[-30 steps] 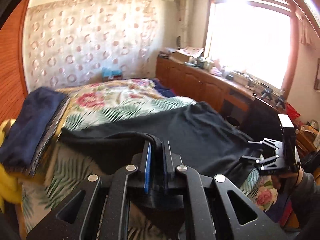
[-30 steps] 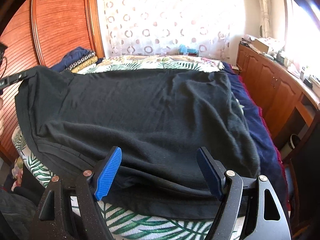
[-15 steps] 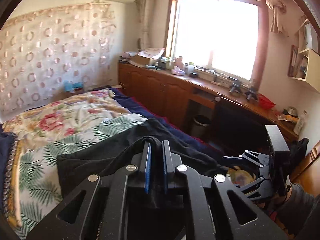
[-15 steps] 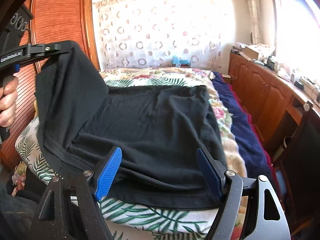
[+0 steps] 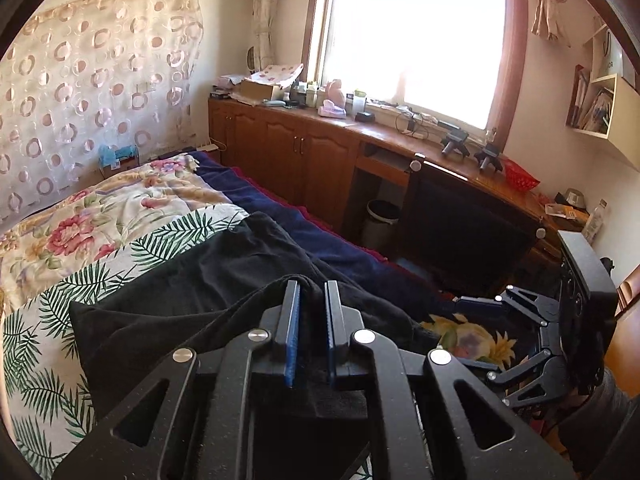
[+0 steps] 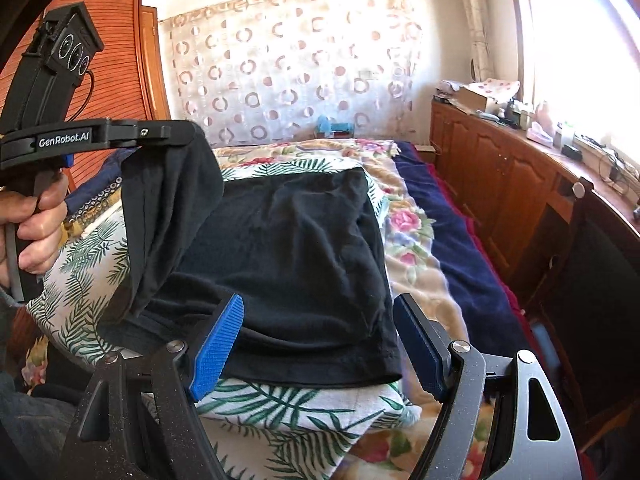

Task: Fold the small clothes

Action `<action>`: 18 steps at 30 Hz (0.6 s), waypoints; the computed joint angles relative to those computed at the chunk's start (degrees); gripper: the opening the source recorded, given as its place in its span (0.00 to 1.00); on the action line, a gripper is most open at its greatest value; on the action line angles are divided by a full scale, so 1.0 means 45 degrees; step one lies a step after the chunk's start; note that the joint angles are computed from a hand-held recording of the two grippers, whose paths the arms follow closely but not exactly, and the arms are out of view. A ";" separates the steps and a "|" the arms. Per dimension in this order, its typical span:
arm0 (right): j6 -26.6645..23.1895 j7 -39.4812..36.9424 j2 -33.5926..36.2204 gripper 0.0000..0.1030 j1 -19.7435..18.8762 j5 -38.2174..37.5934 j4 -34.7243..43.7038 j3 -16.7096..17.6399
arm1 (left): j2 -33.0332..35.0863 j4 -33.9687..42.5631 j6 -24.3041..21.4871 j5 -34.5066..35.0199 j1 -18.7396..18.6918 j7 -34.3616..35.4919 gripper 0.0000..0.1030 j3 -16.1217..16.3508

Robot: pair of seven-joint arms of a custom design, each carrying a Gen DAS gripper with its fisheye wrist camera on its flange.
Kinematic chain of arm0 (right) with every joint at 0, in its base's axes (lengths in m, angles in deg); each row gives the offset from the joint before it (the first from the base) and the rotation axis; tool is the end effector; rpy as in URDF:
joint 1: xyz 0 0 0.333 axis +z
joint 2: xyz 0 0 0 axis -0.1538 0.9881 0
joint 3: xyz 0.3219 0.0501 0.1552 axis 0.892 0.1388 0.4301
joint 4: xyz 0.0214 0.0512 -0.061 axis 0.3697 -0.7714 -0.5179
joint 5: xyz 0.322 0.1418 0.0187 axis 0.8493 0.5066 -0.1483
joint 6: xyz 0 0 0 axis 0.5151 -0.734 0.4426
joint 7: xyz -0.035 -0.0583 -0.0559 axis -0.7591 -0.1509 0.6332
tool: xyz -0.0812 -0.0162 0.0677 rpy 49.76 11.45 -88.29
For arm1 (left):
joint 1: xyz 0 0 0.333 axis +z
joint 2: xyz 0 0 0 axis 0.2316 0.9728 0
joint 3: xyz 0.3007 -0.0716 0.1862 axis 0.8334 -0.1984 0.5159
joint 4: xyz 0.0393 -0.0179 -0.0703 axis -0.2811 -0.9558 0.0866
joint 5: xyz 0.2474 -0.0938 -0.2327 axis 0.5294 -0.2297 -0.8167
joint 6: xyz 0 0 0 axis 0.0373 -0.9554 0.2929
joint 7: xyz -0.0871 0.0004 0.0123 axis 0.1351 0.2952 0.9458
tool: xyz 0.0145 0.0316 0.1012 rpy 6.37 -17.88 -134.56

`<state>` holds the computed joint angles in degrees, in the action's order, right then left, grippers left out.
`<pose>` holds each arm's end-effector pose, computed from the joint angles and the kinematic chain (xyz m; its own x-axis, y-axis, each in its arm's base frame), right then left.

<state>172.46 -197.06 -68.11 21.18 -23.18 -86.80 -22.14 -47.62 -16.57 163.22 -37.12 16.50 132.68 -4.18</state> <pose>0.3750 0.3399 0.5009 -0.1685 -0.9841 -0.0556 -0.4654 0.1291 -0.8756 0.6023 -0.0987 0.5354 -0.9166 -0.3810 0.1213 -0.3188 0.5133 -0.7968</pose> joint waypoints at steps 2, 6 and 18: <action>-0.0051 -0.0054 0.0045 0.77 0.0023 0.0144 0.0037 0.0011 | -0.0029 -0.0081 -0.0137 0.0152 0.0039 0.0236 0.21 0.0020; 0.0050 -0.0205 0.0036 0.77 -0.0017 0.0322 0.0104 -0.0053 | -0.0330 -0.0482 -0.0177 -0.0186 0.0255 0.1171 0.48 0.0127; 0.1350 -0.1473 0.1007 0.77 -0.0476 0.0178 0.1256 -0.0562 | 0.0773 0.0102 0.0730 -0.0076 0.1122 0.1207 0.77 0.0665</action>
<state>178.54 -203.69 -63.58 19.04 -22.38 -81.15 -24.67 -44.14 -16.12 166.51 -37.47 21.55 138.11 -1.19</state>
